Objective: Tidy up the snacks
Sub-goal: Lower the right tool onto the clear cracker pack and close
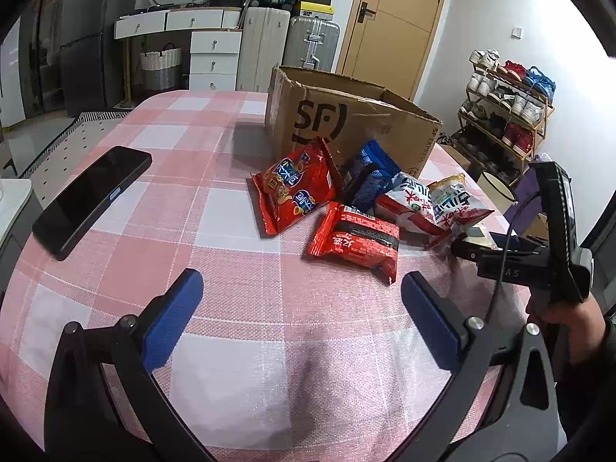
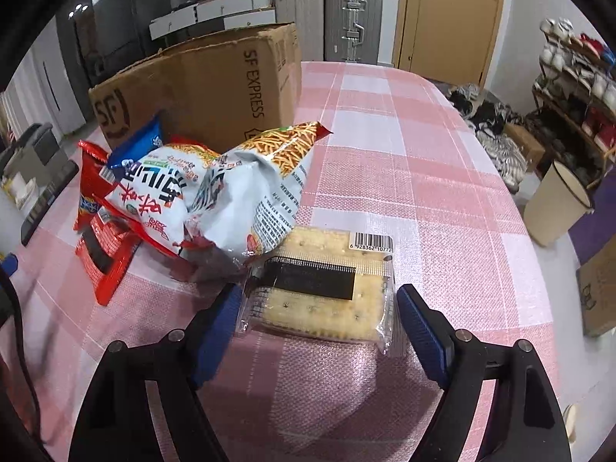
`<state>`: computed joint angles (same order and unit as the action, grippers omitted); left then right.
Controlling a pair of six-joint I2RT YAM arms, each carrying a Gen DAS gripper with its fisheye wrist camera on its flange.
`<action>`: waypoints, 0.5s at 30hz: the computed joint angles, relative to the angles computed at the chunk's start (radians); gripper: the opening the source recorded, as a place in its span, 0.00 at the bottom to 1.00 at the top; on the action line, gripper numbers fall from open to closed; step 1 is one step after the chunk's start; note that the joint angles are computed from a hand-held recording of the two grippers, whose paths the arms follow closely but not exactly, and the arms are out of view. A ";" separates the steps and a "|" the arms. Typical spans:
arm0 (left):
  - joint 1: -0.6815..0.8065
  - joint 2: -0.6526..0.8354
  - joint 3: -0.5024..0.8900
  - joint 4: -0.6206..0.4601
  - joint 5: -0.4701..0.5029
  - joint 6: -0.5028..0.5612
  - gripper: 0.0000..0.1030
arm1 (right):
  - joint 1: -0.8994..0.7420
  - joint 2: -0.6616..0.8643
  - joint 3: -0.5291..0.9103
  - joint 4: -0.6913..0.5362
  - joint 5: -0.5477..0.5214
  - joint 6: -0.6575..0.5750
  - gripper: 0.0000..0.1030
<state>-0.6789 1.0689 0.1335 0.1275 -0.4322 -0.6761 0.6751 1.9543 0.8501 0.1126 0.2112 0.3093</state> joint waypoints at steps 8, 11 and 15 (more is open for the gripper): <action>-0.010 -0.004 -0.001 -0.005 -0.002 -0.011 1.00 | -0.020 -0.038 -0.056 0.045 -0.031 -0.016 0.61; -0.012 -0.004 0.000 -0.009 -0.008 -0.014 1.00 | -0.023 -0.070 -0.101 0.070 -0.055 -0.010 0.60; -0.010 -0.014 0.009 -0.039 -0.002 -0.025 1.00 | -0.037 -0.132 -0.179 0.109 -0.105 0.011 0.60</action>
<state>-0.6891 1.0550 0.1424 0.0890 -0.4345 -0.7009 0.6383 1.8218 0.6716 0.2219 0.1067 0.3202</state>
